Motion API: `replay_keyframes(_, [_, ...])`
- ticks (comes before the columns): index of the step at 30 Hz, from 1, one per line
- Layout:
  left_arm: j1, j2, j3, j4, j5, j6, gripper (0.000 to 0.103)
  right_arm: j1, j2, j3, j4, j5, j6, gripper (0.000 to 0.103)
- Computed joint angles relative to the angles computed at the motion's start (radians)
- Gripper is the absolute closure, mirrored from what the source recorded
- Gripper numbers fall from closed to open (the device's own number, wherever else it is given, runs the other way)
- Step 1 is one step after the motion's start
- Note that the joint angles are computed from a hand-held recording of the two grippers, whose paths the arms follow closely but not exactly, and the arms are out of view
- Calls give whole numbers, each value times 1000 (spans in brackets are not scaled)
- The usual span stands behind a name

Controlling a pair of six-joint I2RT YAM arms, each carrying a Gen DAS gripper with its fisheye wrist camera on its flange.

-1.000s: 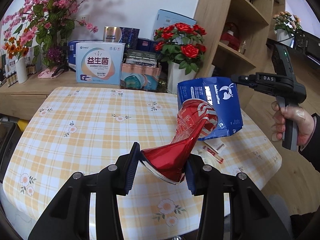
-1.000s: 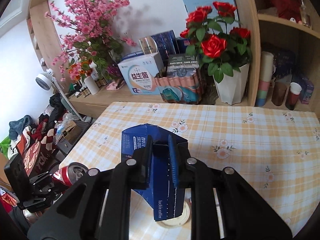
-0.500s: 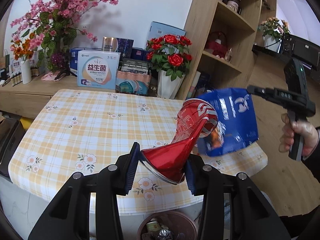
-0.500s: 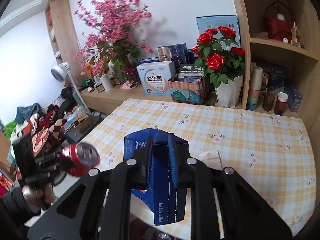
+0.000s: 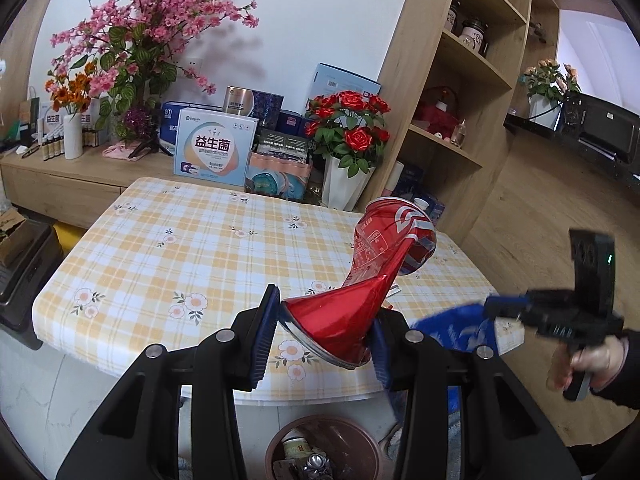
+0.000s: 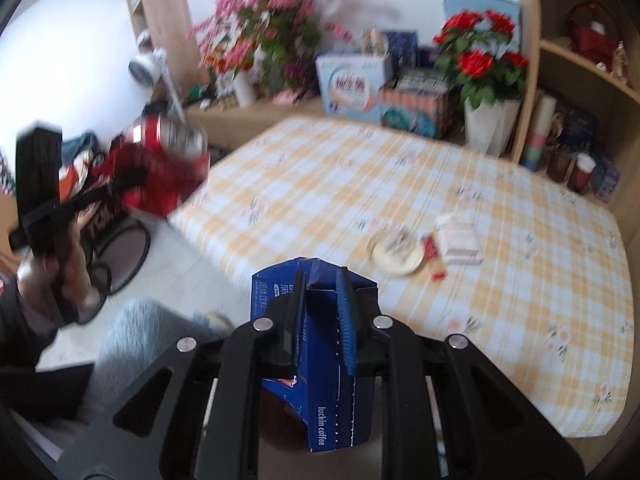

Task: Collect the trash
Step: 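Carry the blue coffee box over the brown bin and open the right tool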

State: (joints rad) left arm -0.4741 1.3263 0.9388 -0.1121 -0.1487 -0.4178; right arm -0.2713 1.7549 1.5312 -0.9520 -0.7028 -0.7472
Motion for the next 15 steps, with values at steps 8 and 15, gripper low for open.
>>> replay_keyframes(8, [4, -22, -42, 5, 12, -20, 62, 78, -33, -209, 69, 120, -27, 84])
replay_keyframes(15, [10, -7, -50, 15, 33, -23, 62, 112, -24, -259, 117, 155, 25, 46])
